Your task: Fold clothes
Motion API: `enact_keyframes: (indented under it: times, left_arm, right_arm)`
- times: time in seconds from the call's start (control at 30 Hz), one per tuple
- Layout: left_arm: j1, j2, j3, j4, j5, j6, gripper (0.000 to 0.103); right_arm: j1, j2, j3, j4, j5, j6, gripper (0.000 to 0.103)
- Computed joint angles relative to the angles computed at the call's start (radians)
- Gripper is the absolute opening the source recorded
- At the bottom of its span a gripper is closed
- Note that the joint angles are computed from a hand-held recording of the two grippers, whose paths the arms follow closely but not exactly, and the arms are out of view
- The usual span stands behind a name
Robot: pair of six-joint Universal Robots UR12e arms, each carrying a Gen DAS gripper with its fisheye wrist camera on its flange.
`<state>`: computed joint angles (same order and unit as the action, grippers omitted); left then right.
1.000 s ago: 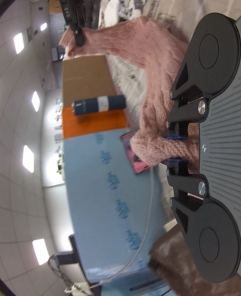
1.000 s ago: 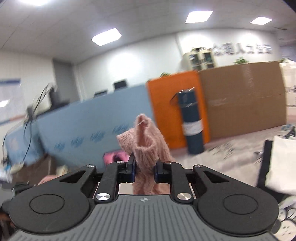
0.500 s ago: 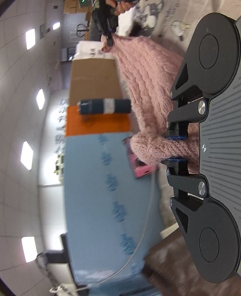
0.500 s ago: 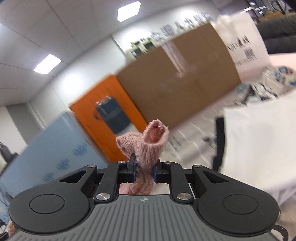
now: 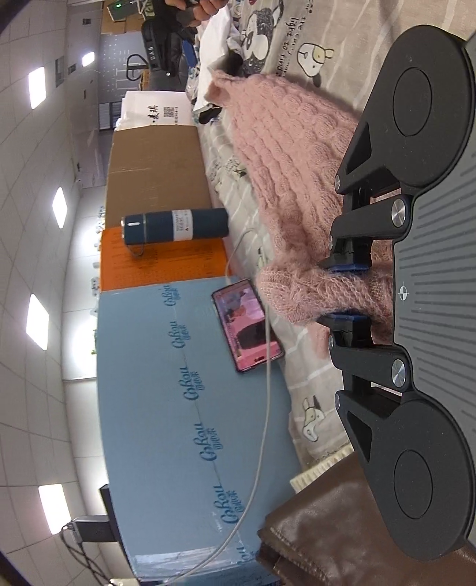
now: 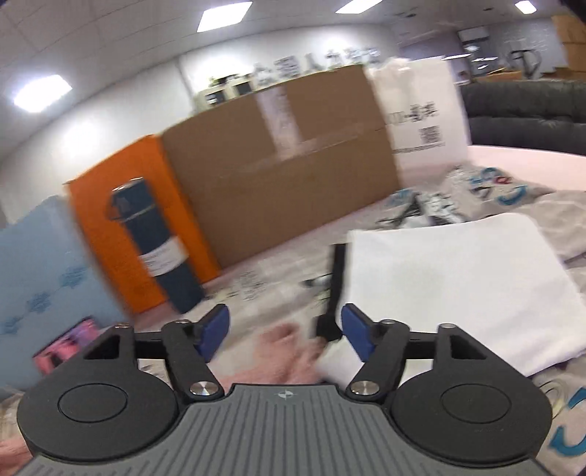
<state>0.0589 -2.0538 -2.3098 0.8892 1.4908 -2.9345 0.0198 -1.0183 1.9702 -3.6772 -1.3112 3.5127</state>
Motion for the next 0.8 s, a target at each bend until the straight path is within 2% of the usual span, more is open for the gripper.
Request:
enact_keyframes:
  times: [0.1, 0.17, 0.23, 0.3, 0.37, 0.47, 0.5, 0.53, 0.6, 0.7, 0.8]
  left_arm:
    - [-0.011, -0.011, -0.016, 0.086, -0.014, 0.053, 0.019]
    - [-0.016, -0.016, -0.029, 0.141, -0.034, 0.093, 0.018]
    - [-0.012, -0.018, -0.051, 0.187, -0.091, 0.144, 0.018]
    - [-0.012, -0.016, -0.074, 0.213, -0.13, 0.209, 0.018]
    - [-0.014, -0.014, -0.093, 0.228, -0.153, 0.255, 0.018]
    - [-0.013, -0.009, -0.115, 0.224, -0.177, 0.271, 0.018]
    - [-0.013, -0.01, -0.119, 0.224, -0.179, 0.277, 0.018]
    - [-0.011, -0.011, -0.119, 0.229, -0.177, 0.277, 0.018]
    - [-0.004, -0.013, -0.118, 0.241, -0.17, 0.266, 0.018]
    - [0.02, -0.008, -0.119, 0.277, -0.199, 0.218, 0.017]
    - [0.065, 0.016, -0.134, 0.274, -0.324, 0.183, 0.017]
  right_arm:
    - [-0.02, 0.002, -0.014, 0.065, 0.283, 0.065, 0.075]
    - [-0.004, 0.009, -0.033, 0.13, 0.366, 0.072, 0.073]
    - [0.021, 0.013, -0.054, 0.202, 0.381, 0.06, 0.064]
    - [0.04, 0.024, -0.074, 0.236, 0.39, 0.074, 0.058]
    - [0.061, 0.024, -0.087, 0.279, 0.343, 0.082, 0.053]
    - [0.083, 0.026, -0.099, 0.332, 0.284, 0.081, 0.027]
    - [0.081, 0.03, -0.095, 0.321, 0.298, 0.078, 0.012]
    - [0.077, 0.029, -0.083, 0.294, 0.309, 0.077, 0.007]
    - [0.068, 0.02, -0.053, 0.23, 0.316, 0.075, 0.006]
    - [0.052, -0.016, 0.019, 0.085, 0.305, 0.069, 0.006]
    - [0.035, -0.058, 0.104, -0.071, 0.286, 0.057, 0.006]
